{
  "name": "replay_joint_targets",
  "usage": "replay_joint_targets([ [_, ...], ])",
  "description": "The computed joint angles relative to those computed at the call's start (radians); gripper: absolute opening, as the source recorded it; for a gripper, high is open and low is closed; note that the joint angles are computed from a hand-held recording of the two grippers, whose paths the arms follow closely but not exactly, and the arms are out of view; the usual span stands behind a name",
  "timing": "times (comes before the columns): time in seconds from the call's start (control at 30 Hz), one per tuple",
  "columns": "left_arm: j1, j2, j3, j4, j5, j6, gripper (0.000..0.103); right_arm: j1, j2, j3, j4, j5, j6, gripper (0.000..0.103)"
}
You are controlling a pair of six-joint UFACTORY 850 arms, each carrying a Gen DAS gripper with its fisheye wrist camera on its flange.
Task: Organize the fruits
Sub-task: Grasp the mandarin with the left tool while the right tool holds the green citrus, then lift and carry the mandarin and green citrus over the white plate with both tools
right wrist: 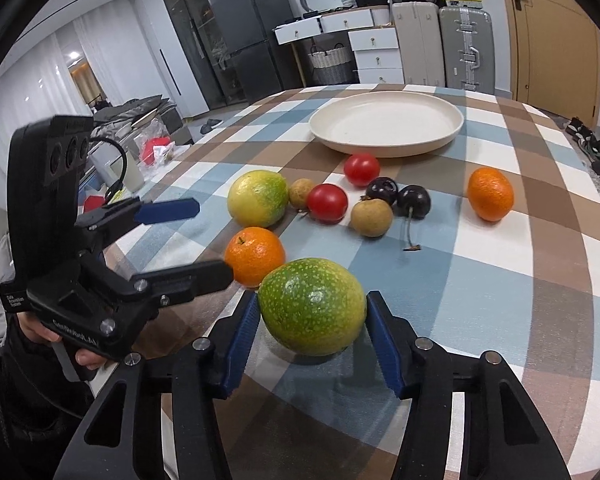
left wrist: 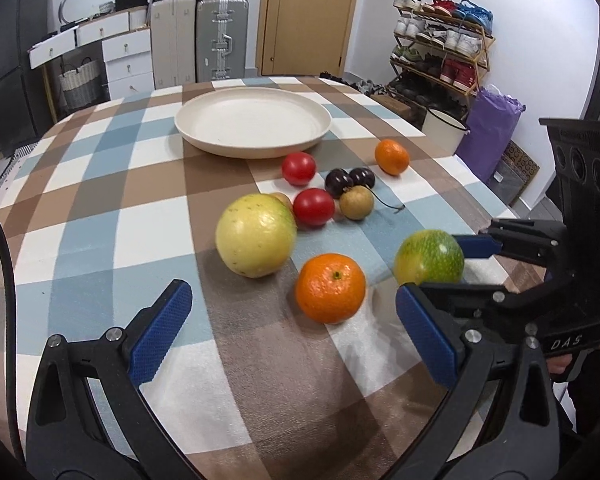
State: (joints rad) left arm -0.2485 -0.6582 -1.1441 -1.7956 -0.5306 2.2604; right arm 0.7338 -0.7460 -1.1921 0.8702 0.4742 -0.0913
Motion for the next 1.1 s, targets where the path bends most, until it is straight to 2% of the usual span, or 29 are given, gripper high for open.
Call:
replay_joint_targets([
  [0.13,-0.019,-0.012,-0.016,0.061,0.021,-0.061,0.1,0.001,0.012,0.019,0.039,0.012,-0.015,0.055],
  [0.23,-0.041,-0.018,-0.024,0.095,0.047,-0.079,0.092,0.003,0.015,0.024,0.085,0.013,-0.05,0.055],
  [0.43,-0.054,-0.029,-0.04,0.17,0.041,-0.138,0.071,0.013,0.024,0.03,0.203,0.028,-0.147,0.055],
  [0.5,-0.057,-0.035,-0.05,0.195,0.041,-0.165,0.059,0.015,0.027,0.035,0.219,0.034,-0.159,0.055],
  [0.63,-0.063,-0.042,-0.06,0.206,0.052,-0.187,0.05,0.017,0.032,0.043,0.232,0.044,-0.17,0.055],
  [0.7,-0.061,-0.043,-0.062,0.197,0.05,-0.185,0.038,0.018,0.034,0.045,0.239,0.049,-0.175,0.055],
  [0.87,-0.05,-0.048,-0.072,0.244,0.017,-0.234,0.037,0.017,0.04,0.055,0.234,0.058,-0.163,0.055],
  [1.1,-0.036,-0.021,-0.045,0.189,-0.032,-0.185,0.037,0.017,0.051,0.067,0.219,0.079,-0.139,0.055],
])
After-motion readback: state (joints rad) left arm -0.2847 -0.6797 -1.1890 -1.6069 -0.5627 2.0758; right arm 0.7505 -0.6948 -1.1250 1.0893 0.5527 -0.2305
